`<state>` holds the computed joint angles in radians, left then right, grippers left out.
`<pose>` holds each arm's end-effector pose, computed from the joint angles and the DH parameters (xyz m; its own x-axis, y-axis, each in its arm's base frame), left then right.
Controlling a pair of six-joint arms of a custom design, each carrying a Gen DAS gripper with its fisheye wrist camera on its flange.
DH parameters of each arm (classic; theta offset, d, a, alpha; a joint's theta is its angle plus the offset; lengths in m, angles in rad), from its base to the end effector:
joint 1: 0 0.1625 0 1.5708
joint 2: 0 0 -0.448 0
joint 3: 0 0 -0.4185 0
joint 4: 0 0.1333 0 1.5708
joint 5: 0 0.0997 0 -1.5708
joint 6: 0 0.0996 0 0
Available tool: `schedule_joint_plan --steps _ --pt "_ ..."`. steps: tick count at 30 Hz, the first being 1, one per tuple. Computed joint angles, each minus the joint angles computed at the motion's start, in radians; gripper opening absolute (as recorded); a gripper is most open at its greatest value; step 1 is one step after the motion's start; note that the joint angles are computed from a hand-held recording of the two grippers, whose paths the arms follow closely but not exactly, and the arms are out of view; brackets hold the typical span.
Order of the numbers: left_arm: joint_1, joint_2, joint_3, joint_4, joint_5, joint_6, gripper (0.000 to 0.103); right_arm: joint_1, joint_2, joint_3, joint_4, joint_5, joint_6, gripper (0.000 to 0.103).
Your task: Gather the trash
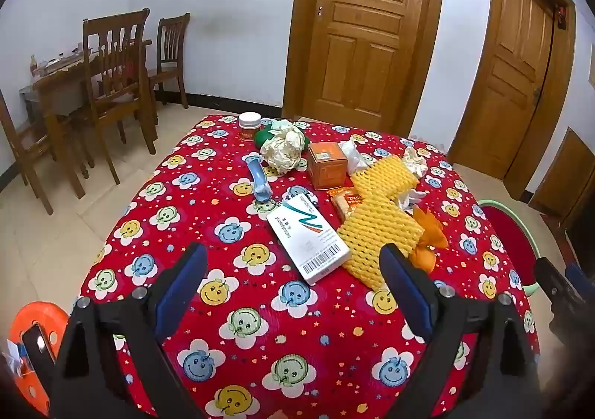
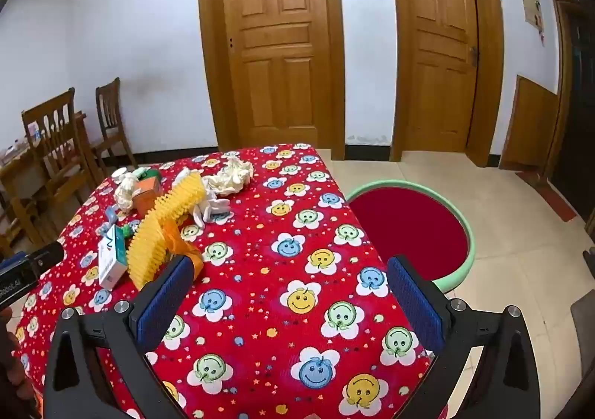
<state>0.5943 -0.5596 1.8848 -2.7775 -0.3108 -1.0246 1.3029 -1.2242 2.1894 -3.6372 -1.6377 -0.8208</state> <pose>-0.3502 -0.5120 -0.0477 -0.7435 -0.3108 -0.5921 0.3607 0.5592 -0.7465 -0.0166 -0.5390 0.2837 -0.7327 -0.1001 0.6731 -0.6108 0.5328 -0.5857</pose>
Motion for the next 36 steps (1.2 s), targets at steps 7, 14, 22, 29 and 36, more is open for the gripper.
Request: schedule_joint_plan --steps 7,14,22,29,36 --pt "0.0 -0.001 0.0 -0.001 -0.007 -0.006 0.093 0.005 0.009 -0.006 0.004 -0.021 -0.004 0.102" --pt "0.003 -0.007 0.007 0.007 -0.007 -0.023 0.093 -0.001 0.005 -0.005 0.01 -0.016 0.0 0.102" --pt "0.004 -0.008 0.009 0.014 -0.009 -0.033 0.093 0.006 0.007 -0.007 0.011 -0.033 0.006 0.102" --pt "0.006 -0.011 0.014 0.017 -0.012 -0.039 0.093 0.006 0.006 -0.007 0.013 -0.037 0.007 0.102" --pt "0.006 -0.012 0.015 0.023 -0.013 -0.043 0.093 0.009 0.006 -0.008 0.014 -0.044 0.009 0.102"
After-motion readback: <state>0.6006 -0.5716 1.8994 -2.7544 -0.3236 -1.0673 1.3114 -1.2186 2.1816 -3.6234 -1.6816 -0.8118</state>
